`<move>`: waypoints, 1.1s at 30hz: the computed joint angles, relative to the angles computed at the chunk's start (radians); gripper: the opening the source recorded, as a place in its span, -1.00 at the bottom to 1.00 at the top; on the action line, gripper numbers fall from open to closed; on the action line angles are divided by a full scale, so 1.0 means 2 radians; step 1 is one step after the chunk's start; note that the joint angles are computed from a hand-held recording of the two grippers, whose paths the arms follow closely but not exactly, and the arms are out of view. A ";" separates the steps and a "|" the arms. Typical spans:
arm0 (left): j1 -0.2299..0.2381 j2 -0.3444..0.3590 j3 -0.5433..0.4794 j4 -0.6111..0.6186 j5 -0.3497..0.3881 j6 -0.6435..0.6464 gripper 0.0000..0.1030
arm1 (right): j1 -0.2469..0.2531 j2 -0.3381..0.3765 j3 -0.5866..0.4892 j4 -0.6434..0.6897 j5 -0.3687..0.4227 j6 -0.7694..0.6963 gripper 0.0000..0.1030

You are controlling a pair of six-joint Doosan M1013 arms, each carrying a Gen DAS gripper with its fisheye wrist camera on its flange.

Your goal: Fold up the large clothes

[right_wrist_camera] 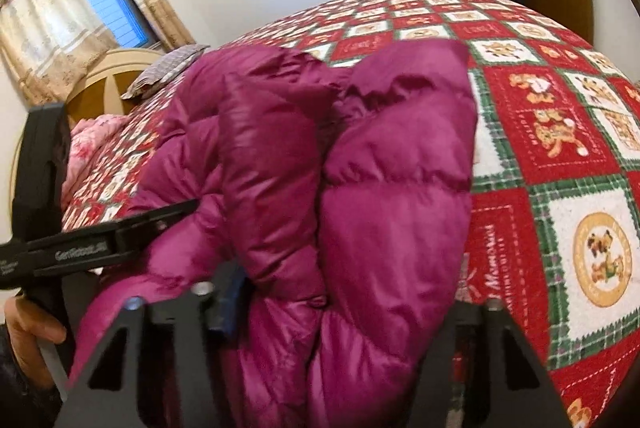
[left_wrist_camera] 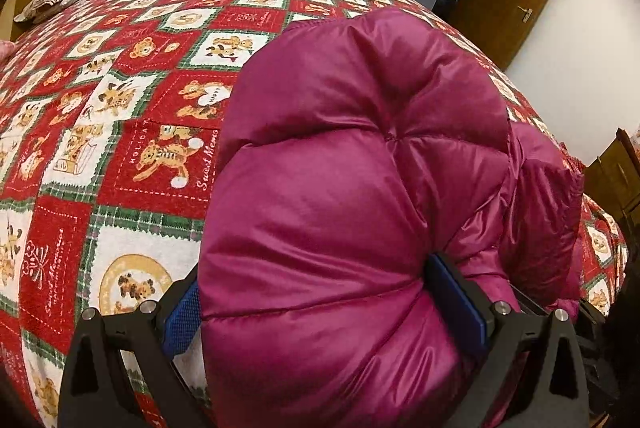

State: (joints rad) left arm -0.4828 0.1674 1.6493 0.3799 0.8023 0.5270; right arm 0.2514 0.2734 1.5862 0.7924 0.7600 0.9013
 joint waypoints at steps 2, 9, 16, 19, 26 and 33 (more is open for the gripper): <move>-0.001 0.003 -0.004 0.000 0.006 0.005 0.97 | 0.003 -0.001 0.000 -0.009 -0.004 -0.002 -0.11; 0.001 0.007 -0.009 -0.008 0.010 0.017 0.96 | -0.006 0.005 0.003 0.033 0.010 -0.005 -0.05; -0.005 0.004 -0.005 0.005 0.003 0.018 0.75 | -0.006 0.004 0.000 0.022 0.016 -0.001 -0.15; -0.015 0.005 -0.010 0.025 0.019 0.019 0.63 | -0.010 0.003 -0.001 0.029 0.033 -0.003 -0.27; -0.019 -0.001 -0.014 0.001 0.032 0.078 0.66 | -0.031 -0.007 0.016 0.062 0.069 -0.028 -0.36; -0.032 0.002 -0.024 0.059 0.067 0.093 0.83 | -0.046 -0.003 0.025 0.106 0.087 -0.041 -0.37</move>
State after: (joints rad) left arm -0.5466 0.1708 1.6019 0.4970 0.9365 0.7132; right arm 0.1587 0.2681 1.6362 1.0044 0.9344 0.8193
